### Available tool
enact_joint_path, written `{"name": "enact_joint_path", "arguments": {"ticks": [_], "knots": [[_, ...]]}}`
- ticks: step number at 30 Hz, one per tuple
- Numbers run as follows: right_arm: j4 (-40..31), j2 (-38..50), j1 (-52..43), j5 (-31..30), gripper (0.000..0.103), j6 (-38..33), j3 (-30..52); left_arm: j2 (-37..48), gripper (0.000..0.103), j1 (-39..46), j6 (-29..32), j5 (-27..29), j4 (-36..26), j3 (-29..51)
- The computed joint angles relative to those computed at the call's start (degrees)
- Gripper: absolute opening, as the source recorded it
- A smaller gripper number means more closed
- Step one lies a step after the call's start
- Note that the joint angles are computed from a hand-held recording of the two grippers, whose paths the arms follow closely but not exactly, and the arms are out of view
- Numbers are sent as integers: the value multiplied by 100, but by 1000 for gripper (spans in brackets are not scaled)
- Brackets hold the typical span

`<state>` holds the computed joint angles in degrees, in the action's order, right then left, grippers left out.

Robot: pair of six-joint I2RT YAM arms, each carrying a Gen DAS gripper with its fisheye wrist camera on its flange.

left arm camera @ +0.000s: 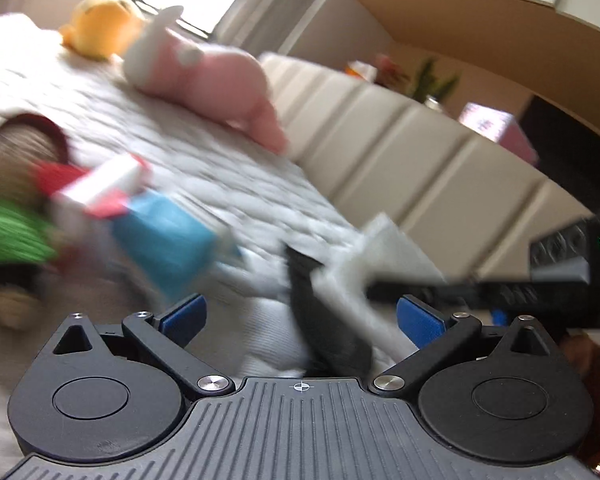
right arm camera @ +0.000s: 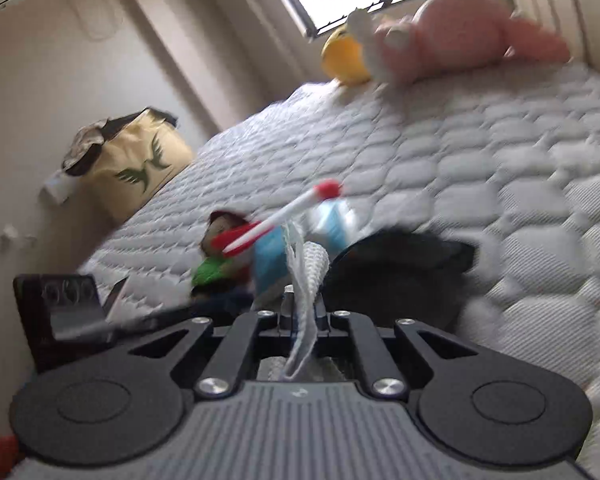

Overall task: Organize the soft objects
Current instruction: 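Hold the container with the left tool while the right tool wipes its inside with tissue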

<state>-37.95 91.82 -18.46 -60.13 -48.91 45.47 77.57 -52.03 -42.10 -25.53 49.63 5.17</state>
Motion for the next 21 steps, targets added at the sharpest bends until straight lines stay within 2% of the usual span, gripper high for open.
{"name": "enact_joint_path", "arguments": {"ticks": [2, 4, 6, 10, 14, 19, 21], "knots": [[645, -189, 217, 333, 7, 236, -400, -448, 103, -131, 165, -268, -833, 187], [1084, -260, 192, 573, 7, 347, -641, -559, 103, -344, 596, -520, -1503, 558], [1034, -98, -84, 573, 7, 245, -546, -397, 103, -524, 1125, -595, -1960, 1044], [1182, 242, -678, 654, 7, 546, -208, 503, 103, -615, 1905, -232, -2276, 2043], [1984, 339, -1124, 980, 7, 1024, -134, 1594, 103, -699, 2281, -95, -2617, 3032], [2136, 764, -1477, 1119, 8, 1284, 265, 3028, 103, -1053, 2901, -1539, -3976, 4646], [2151, 875, -1552, 1089, 8, 1264, 316, 3275, 103, -1021, 2994, -1697, -4365, 4936]]}}
